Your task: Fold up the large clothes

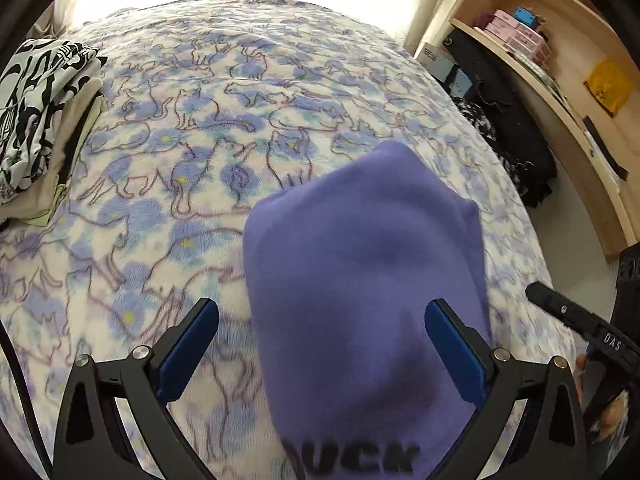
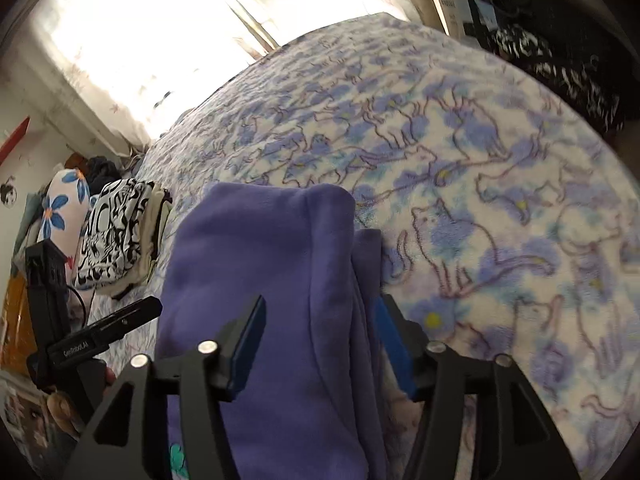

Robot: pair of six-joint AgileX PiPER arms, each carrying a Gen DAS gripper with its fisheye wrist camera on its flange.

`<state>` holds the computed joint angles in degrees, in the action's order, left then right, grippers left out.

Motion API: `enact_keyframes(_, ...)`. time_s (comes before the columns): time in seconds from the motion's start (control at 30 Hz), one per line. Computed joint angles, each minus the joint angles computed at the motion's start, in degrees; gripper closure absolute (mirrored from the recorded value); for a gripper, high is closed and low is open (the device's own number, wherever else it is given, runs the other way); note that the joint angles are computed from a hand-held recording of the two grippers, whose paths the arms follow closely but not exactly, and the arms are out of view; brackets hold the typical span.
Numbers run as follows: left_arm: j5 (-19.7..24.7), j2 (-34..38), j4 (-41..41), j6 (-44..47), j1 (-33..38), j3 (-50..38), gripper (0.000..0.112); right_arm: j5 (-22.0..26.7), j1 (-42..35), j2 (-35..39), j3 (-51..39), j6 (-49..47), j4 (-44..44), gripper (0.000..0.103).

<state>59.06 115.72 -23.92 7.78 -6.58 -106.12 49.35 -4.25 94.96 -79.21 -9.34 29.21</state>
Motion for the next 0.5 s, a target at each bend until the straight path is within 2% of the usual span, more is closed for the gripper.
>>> enact_keyframes(0.1, 0.4, -4.0, -1.6, 2.3, 1.3, 3.7, 0.01, 0.2, -0.1, -3.9, 1.6, -1.5, -0.5, 0.032)
enact_keyframes(0.27, 1.4, -9.7, -4.1, 4.6, 4.5, 8.4, 0.01, 2.4, -1.9, -9.8, 3.2, -10.0, 5.6, 0.028)
enact_keyframes(0.43, 5.1, -12.3, -7.5, 7.3, 8.5, 10.8, 0.01, 0.8, -0.6, -14.1, 4.7, -15.1, 4.7, 0.022)
enact_keyframes(0.5, 6.9, -12.4, -8.9, 9.1, 9.7, 11.6, 0.01, 2.3, -0.2, -14.4, 4.3, -16.0, 3.6, 0.021)
